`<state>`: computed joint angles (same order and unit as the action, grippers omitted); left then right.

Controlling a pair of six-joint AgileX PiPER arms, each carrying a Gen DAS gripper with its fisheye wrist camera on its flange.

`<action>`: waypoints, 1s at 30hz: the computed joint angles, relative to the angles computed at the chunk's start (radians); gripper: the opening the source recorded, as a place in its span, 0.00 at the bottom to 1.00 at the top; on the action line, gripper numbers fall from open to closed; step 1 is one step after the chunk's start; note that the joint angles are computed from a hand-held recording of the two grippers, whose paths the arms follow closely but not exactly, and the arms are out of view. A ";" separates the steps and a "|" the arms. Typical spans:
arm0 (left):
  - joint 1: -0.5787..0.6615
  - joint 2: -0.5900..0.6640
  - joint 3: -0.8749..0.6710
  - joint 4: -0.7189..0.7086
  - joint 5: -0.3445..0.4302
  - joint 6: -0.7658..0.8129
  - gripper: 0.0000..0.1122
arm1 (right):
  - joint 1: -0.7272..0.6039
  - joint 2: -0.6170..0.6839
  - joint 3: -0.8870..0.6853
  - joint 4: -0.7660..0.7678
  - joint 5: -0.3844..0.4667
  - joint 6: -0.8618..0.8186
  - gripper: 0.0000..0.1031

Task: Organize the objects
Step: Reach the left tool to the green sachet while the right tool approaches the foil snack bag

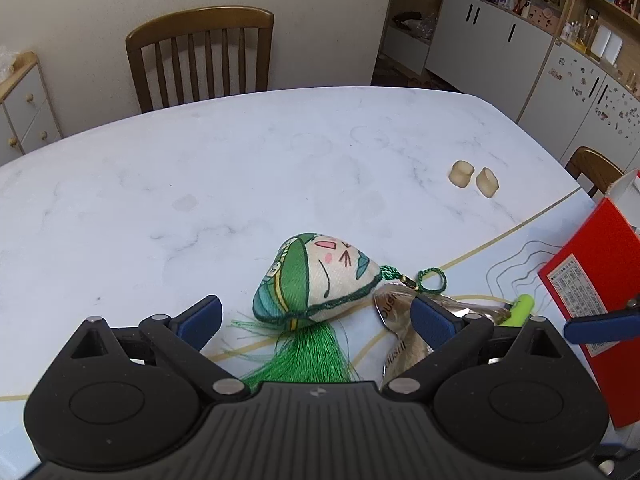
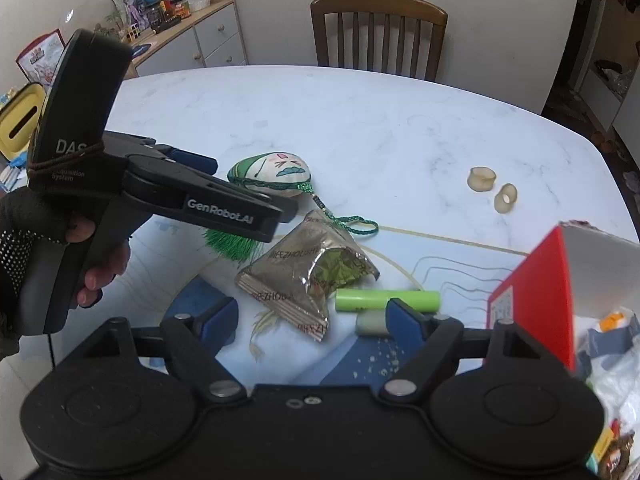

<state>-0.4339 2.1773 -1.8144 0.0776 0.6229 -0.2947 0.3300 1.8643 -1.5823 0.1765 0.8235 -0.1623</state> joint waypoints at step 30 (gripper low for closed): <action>0.041 0.035 0.021 -0.161 -0.125 0.150 0.58 | 0.058 0.162 -0.128 -0.085 -0.041 0.116 0.44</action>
<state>-0.3928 2.2126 -1.7939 -0.0832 0.4975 -0.1451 0.3877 2.0258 -1.7099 0.0917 0.7824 -0.0464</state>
